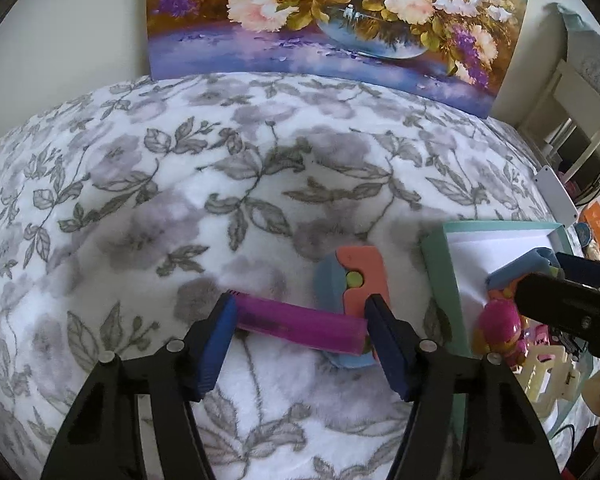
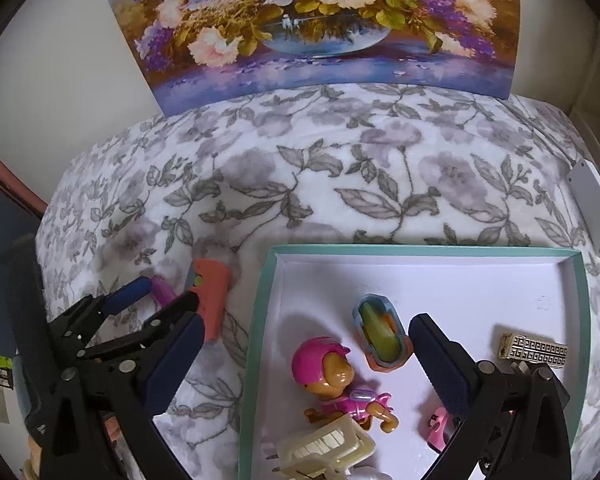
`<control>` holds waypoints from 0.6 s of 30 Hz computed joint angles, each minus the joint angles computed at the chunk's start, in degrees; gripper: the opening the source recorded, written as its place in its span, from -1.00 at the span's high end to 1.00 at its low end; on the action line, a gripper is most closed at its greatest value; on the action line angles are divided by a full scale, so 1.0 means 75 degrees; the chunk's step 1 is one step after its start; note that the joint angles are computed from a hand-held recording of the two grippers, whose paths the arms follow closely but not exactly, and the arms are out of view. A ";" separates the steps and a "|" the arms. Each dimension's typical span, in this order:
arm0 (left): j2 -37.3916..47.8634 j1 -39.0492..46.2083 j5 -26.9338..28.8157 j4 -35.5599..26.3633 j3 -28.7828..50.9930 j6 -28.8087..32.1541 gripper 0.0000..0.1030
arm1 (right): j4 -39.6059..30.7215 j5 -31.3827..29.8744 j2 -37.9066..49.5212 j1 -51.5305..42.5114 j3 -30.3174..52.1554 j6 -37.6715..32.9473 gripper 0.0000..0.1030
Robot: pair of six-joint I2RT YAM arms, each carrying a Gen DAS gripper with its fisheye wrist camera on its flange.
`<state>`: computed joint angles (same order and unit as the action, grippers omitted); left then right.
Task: Organize rigid objects
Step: 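Grasp the magenta stick with the left gripper, then grasp the coral-and-blue toy with the right gripper while the left gripper holds the magenta stick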
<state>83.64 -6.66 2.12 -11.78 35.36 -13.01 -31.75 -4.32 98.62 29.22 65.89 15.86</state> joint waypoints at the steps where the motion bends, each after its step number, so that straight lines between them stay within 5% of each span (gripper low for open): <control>1: -0.0078 0.0010 -0.0081 -0.0006 -0.0044 0.0005 -0.31 | -0.0032 0.0023 0.0044 0.0059 0.0058 0.0018 -1.00; 5: -0.0406 0.0322 -0.0833 -0.0430 -0.0172 -0.0224 -0.31 | -0.0069 0.0123 0.0178 0.0374 0.0265 0.0061 -1.00; 12: -0.1268 0.2043 -0.0390 -0.0818 -0.0657 -0.0307 -0.31 | 0.0052 0.0420 0.0769 0.1181 0.0774 0.0018 -0.99; 18: -0.1452 0.2808 0.0062 -0.0848 -0.0811 -0.0235 -0.31 | 0.0162 0.0595 0.1472 0.1624 0.1221 0.0005 -0.66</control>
